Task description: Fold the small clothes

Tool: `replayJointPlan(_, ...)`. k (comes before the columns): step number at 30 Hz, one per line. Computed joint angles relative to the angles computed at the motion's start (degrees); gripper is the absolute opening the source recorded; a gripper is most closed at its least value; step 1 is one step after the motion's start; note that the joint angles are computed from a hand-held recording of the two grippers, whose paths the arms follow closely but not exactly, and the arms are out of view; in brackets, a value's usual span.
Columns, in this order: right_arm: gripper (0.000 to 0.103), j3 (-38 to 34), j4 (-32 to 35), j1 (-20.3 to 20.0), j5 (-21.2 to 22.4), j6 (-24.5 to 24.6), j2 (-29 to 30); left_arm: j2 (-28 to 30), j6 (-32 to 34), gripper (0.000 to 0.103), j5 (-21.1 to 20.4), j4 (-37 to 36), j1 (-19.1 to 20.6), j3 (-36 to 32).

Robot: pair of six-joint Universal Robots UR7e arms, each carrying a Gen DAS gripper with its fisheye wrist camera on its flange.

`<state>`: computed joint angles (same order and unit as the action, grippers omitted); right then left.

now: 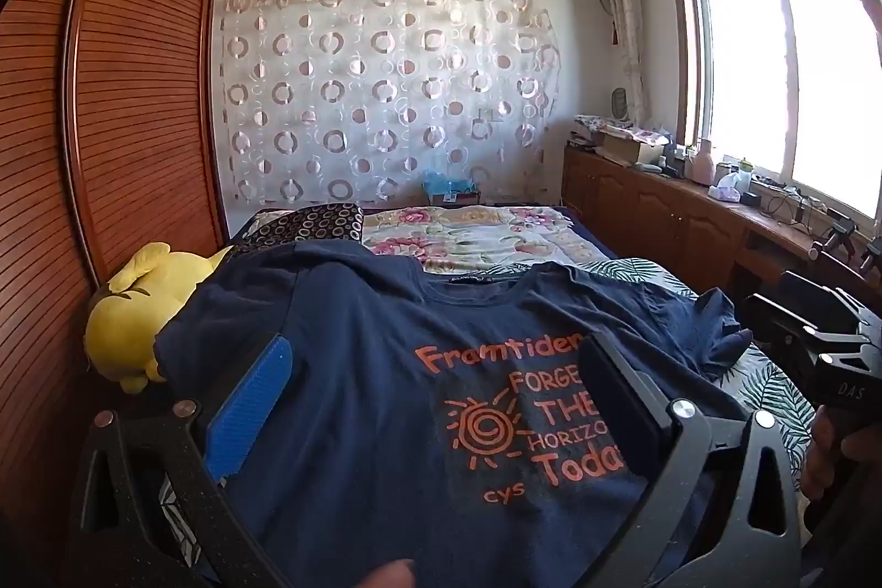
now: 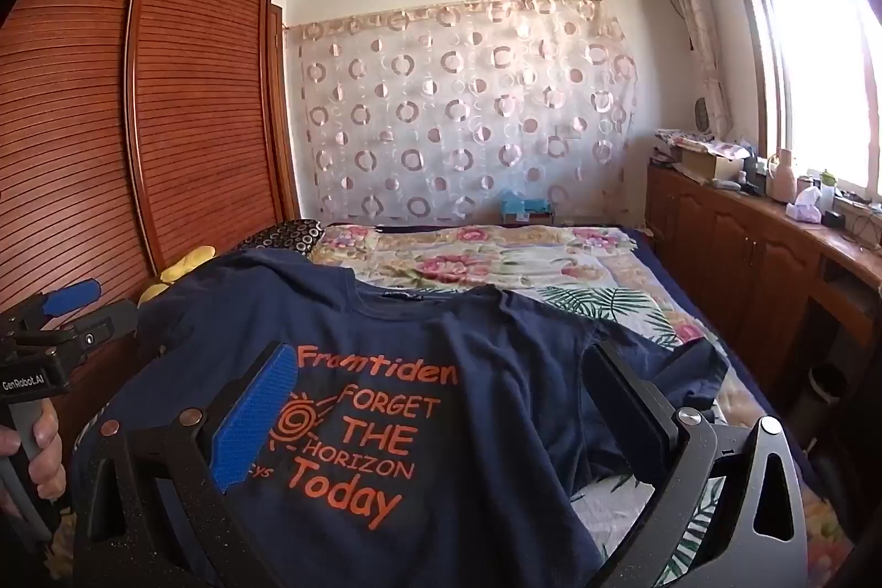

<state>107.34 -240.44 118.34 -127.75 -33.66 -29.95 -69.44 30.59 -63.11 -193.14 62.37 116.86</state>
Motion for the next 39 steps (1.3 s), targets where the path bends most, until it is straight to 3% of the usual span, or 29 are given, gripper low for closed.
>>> replayJointPlan(2,0.103,-0.01,-0.24,0.0,0.08,-0.18,0.05,0.45,2.48,0.103,-0.02,-2.02,-0.03,0.19)
replayJointPlan(39,0.103,-0.05,0.2,0.24,-0.25,0.71,0.07,-0.03,2.0,0.103,0.04,-2.5,-0.36,0.44)
